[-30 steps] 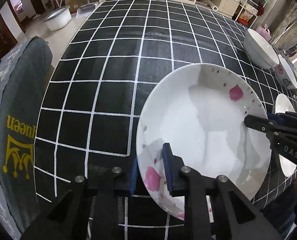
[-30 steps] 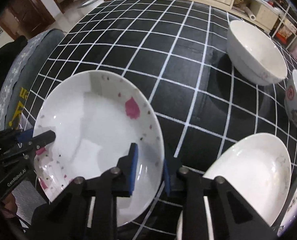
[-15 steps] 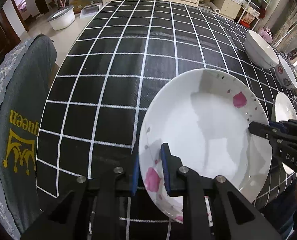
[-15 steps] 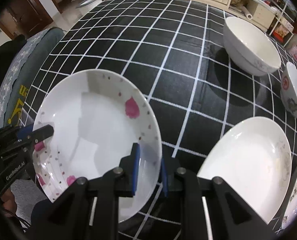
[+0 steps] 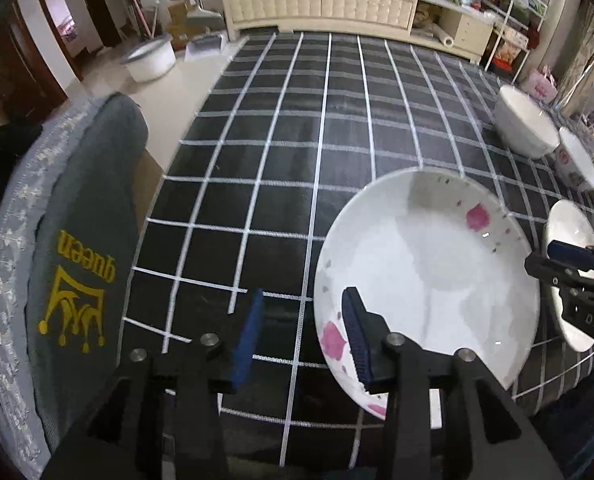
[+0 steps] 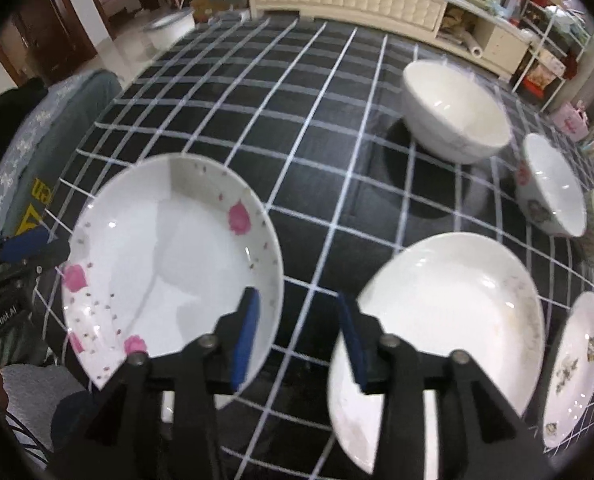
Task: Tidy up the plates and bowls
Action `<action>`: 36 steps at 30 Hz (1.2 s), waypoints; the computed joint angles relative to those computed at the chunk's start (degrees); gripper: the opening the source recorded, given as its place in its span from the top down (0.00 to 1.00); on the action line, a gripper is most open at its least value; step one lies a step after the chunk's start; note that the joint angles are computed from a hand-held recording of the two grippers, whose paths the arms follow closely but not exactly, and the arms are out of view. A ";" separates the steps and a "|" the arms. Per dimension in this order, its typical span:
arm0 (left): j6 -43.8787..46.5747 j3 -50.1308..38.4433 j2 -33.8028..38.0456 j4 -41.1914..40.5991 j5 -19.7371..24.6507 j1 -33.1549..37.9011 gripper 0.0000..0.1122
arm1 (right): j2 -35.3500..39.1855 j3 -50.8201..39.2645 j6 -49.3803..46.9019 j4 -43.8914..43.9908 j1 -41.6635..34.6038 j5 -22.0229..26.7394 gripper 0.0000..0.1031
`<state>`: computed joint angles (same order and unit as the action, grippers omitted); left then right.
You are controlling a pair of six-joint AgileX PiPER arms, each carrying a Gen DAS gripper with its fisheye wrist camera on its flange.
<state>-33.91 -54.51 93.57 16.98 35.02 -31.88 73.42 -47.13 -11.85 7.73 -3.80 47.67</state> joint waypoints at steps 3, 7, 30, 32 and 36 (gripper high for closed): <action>-1.67 -0.83 -2.97 0.83 2.50 -1.95 0.66 | -4.28 -0.51 -3.80 2.44 -4.00 2.98 0.42; -4.13 -3.02 -4.45 1.34 5.20 -6.35 0.66 | -7.49 -1.85 -8.50 4.66 -9.92 7.01 0.37; -7.25 -25.95 14.60 -6.16 10.16 -25.37 0.55 | -1.08 -5.33 -44.16 15.45 -54.43 15.63 0.23; -6.66 -27.38 16.67 -7.09 10.38 -25.31 0.55 | 0.86 -5.33 -44.63 15.20 -54.97 14.63 0.23; -5.47 -29.99 19.93 -8.45 10.75 -24.82 0.55 | 3.86 -5.22 -43.97 14.35 -54.22 12.79 0.23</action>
<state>-39.38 -84.50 113.50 8.52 45.78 -56.70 77.28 -52.36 -55.82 22.08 -58.02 60.45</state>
